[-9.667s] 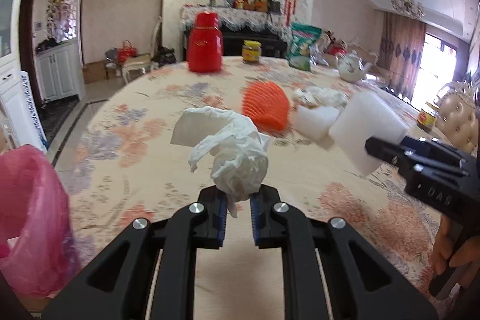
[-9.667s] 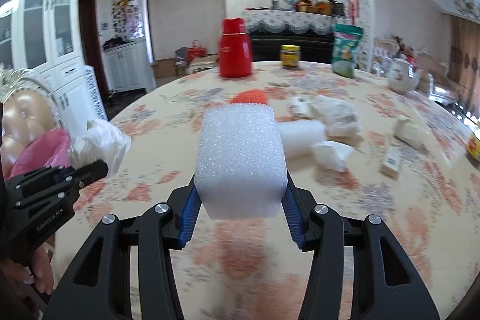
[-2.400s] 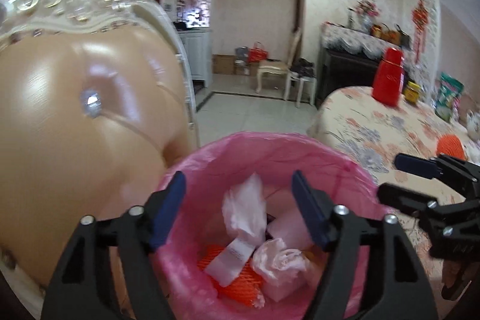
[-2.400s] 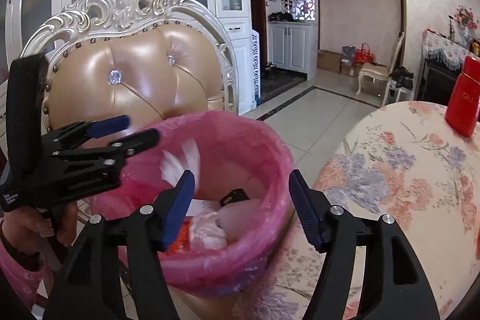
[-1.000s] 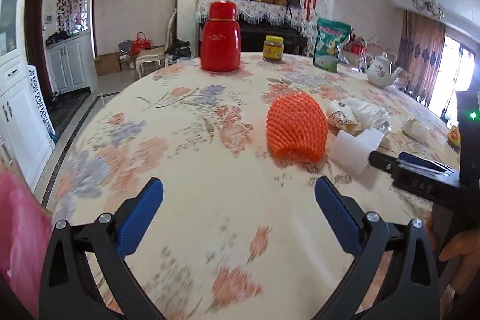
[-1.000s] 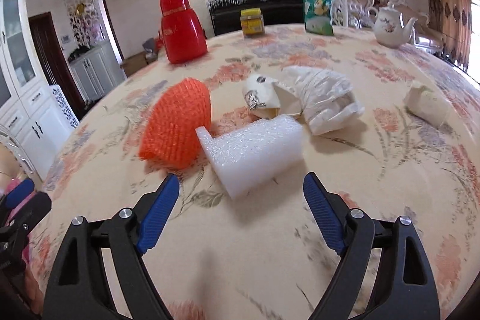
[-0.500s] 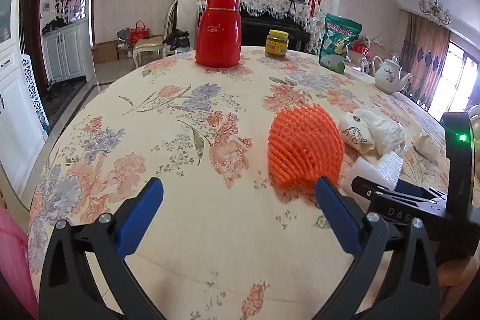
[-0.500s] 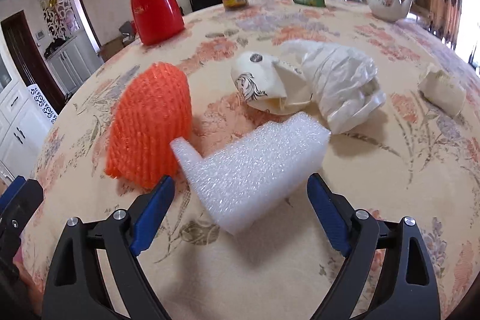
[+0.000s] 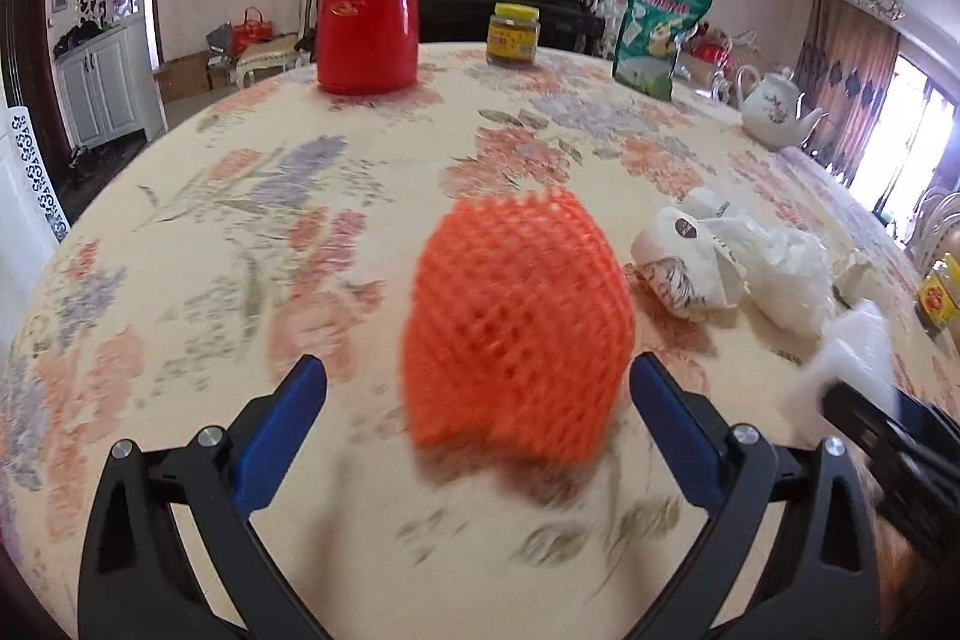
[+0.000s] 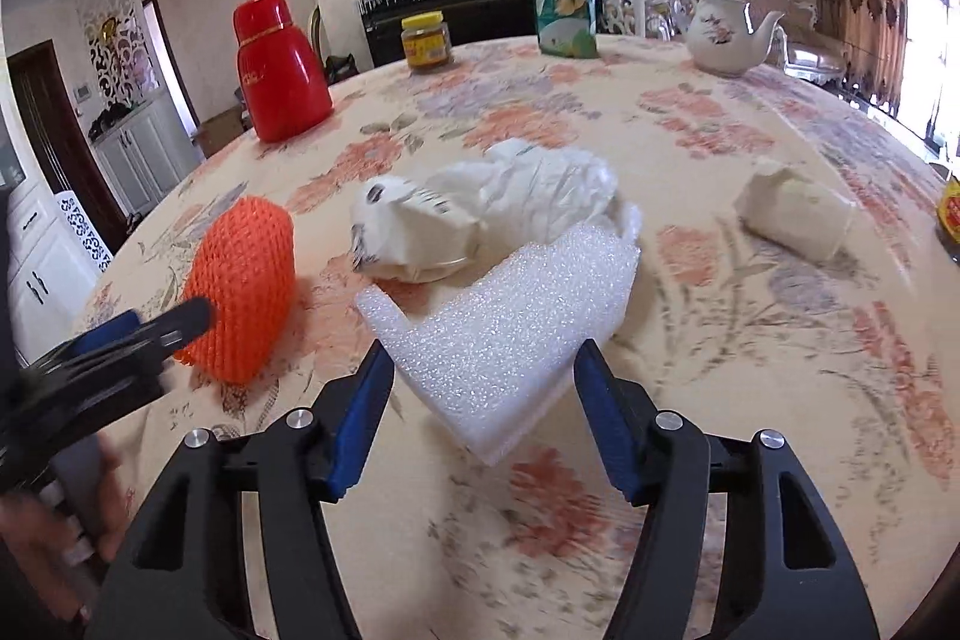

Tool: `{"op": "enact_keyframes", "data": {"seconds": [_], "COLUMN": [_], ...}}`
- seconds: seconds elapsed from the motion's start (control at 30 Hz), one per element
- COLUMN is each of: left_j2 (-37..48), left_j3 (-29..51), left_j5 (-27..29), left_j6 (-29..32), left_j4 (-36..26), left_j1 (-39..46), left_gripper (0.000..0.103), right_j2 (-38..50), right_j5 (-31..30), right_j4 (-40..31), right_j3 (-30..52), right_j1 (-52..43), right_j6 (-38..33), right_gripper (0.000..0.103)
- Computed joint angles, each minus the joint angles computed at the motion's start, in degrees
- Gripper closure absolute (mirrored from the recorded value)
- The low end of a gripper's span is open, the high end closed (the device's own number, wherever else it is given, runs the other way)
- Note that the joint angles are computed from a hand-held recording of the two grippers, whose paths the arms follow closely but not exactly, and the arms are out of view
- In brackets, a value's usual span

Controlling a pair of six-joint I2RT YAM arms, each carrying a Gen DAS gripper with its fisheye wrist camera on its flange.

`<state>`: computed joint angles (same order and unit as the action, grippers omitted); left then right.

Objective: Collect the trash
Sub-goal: 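Grasp the orange foam net with the left tool while the right tool grasps the white foam block, then carry the orange net and foam block to the pink bin and release them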

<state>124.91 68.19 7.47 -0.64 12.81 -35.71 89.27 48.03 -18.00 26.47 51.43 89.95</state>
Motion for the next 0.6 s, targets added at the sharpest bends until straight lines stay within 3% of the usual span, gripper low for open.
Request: {"op": "enact_keyframes", "data": {"seconds": [0.17,0.23,0.27,0.3,0.33,0.6], "left_j2": [5.96,7.92,8.48,8.32,6.73,-8.34], "left_j3": [10.49,14.09,15.12,14.99,12.10,-11.41], "left_j5": [-5.00,-4.96,-4.43,-4.24,-4.21,-0.33], "left_j6": [-2.30,-2.01,-1.60,-1.17,-0.45,2.45], "left_j4": [-6.55,-9.49,-10.88,-11.22,-8.67,5.02], "left_j1": [-3.25,-3.61,-3.60,-3.69,-3.77,-2.07], "left_gripper": [0.008,0.033,0.061,0.072,0.077,0.079], "right_j2": [-2.32,-2.60,-2.61,-2.38,-2.24,2.48], "right_j5": [2.14,2.80,3.19,3.53,3.83,4.57], "right_j4": [-3.74,-5.10,-6.34,-7.40,-8.84,-18.53], "right_j3": [-0.49,-0.22,0.08,0.47,0.90,5.65], "right_j1": [3.84,5.46,6.37,7.16,8.17,16.89], "right_j6": [3.72,5.36,6.59,7.68,9.15,21.84], "right_gripper": [0.043,0.043,0.043,0.043,0.043,0.043]}}
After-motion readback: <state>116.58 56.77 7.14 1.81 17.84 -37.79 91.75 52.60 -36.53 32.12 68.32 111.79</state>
